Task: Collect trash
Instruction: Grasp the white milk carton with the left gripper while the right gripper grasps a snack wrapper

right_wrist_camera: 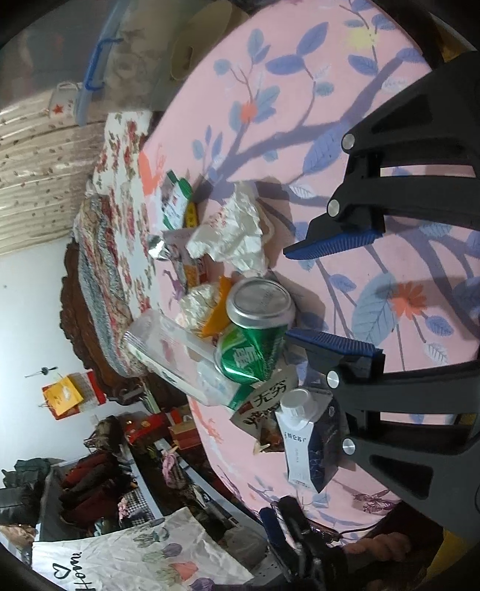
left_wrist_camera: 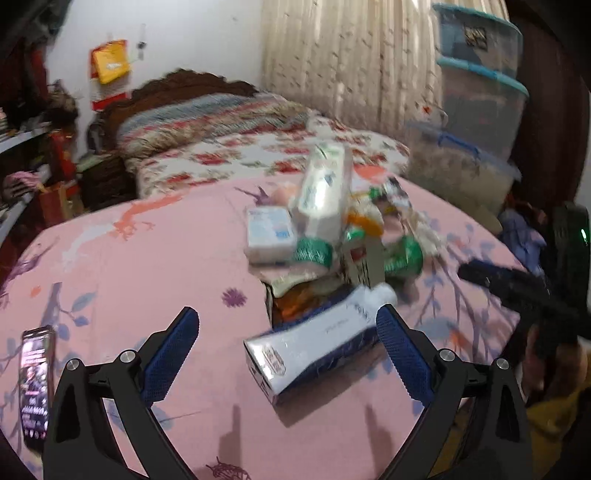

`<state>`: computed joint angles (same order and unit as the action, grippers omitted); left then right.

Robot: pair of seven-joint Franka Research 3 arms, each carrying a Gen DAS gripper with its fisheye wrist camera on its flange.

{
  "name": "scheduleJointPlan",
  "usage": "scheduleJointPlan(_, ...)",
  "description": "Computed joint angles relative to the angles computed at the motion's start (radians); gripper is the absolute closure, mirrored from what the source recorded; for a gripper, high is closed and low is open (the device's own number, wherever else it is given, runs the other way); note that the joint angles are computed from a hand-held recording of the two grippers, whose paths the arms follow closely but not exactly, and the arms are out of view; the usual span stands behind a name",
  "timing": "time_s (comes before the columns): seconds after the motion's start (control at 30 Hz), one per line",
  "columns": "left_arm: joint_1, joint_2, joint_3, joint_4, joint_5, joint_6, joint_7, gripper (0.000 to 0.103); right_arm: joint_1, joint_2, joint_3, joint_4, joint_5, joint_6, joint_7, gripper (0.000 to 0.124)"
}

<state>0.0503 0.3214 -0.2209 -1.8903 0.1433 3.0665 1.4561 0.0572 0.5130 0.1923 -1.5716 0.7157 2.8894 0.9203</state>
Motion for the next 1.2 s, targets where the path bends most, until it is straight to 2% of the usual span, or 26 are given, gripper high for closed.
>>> scheduleJointPlan(0.07, 0.076, 0.026, -0.092, 0.018, -0.049, -0.031, 0.102, 0.011, 0.009, 0.011, -0.015, 0.018, -0.018, -0.028, 0.027, 0.081)
scheduleJointPlan(0.1, 0.094, 0.041, -0.116, 0.029, -0.064, -0.043, 0.145, 0.011, 0.013, 0.017, -0.021, 0.025, -0.028, -0.04, 0.04, 0.078)
scheduleJointPlan(0.2, 0.102, 0.088, -0.134, 0.079, -0.1, -0.109, 0.218, 0.011, 0.01, 0.031, -0.025, 0.047, -0.037, -0.069, 0.061, 0.068)
scheduleJointPlan(0.27, 0.123, 0.124, -0.163, 0.127, -0.164, -0.19, 0.267, 0.018, 0.009, 0.047, -0.033, 0.072, -0.047, -0.095, 0.084, 0.068)
scheduleJointPlan(0.33, 0.107, 0.125, -0.151, 0.125, -0.196, -0.173, 0.28, 0.02, 0.0, 0.075, -0.031, 0.121, -0.05, -0.133, 0.101, 0.068)
scheduleJointPlan(0.37, 0.12, 0.124, -0.17, 0.12, -0.223, -0.175, 0.313, 0.023, -0.005, 0.088, -0.027, 0.144, -0.048, -0.154, 0.104, 0.068)
scheduleJointPlan(0.47, 0.116, 0.112, -0.176, 0.108, -0.273, -0.181, 0.347, 0.031, -0.01, 0.161, -0.027, 0.275, -0.067, -0.271, 0.133, 0.067)
scheduleJointPlan(0.6, 0.137, 0.078, -0.216, 0.065, -0.383, -0.196, 0.42, 0.031, 0.014, 0.271, -0.037, 0.457, -0.117, -0.336, 0.163, 0.067)
scheduleJointPlan(0.67, 0.114, 0.068, -0.197, 0.059, -0.405, -0.196, 0.417, 0.029, 0.018, 0.314, -0.032, 0.527, -0.131, -0.365, 0.178, 0.067)
scheduleJointPlan(0.73, 0.07, 0.079, -0.158, 0.078, -0.392, -0.2, 0.384, 0.023, 0.015, 0.339, -0.024, 0.57, -0.137, -0.408, 0.193, 0.072)
scheduleJointPlan(0.77, 0.056, 0.088, -0.144, 0.093, -0.385, -0.21, 0.368, 0.022, 0.005, 0.346, -0.01, 0.582, -0.129, -0.436, 0.185, 0.078)
scheduleJointPlan(0.83, 0.005, 0.11, -0.093, 0.125, -0.335, -0.216, 0.309, 0.022, -0.014, 0.336, 0.013, 0.569, -0.112, -0.494, 0.15, 0.082)
scheduleJointPlan(0.9, -0.037, 0.132, -0.05, 0.162, -0.274, -0.23, 0.247, 0.021, -0.037, 0.283, 0.039, 0.482, -0.064, -0.498, 0.082, 0.085)
scheduleJointPlan(0.93, -0.034, 0.141, -0.054, 0.174, -0.268, -0.235, 0.246, 0.021, -0.038, 0.251, 0.035, 0.433, -0.05, -0.47, 0.048, 0.085)
scheduleJointPlan(1.03, -0.011, 0.146, -0.082, 0.178, -0.266, -0.23, 0.26, 0.027, -0.064, 0.227, 0.04, 0.414, 0.011, -0.489, -0.002, 0.085)
scheduleJointPlan(1.1, 0.007, 0.136, -0.098, 0.167, -0.272, -0.231, 0.278, 0.031, -0.058, 0.221, 0.019, 0.415, 0.025, -0.462, 0.002, 0.085)
scheduleJointPlan(1.2, 0.013, 0.106, -0.091, 0.13, -0.274, -0.216, 0.268, 0.037, -0.04, 0.259, -0.018, 0.486, -0.002, -0.455, 0.064, 0.085)
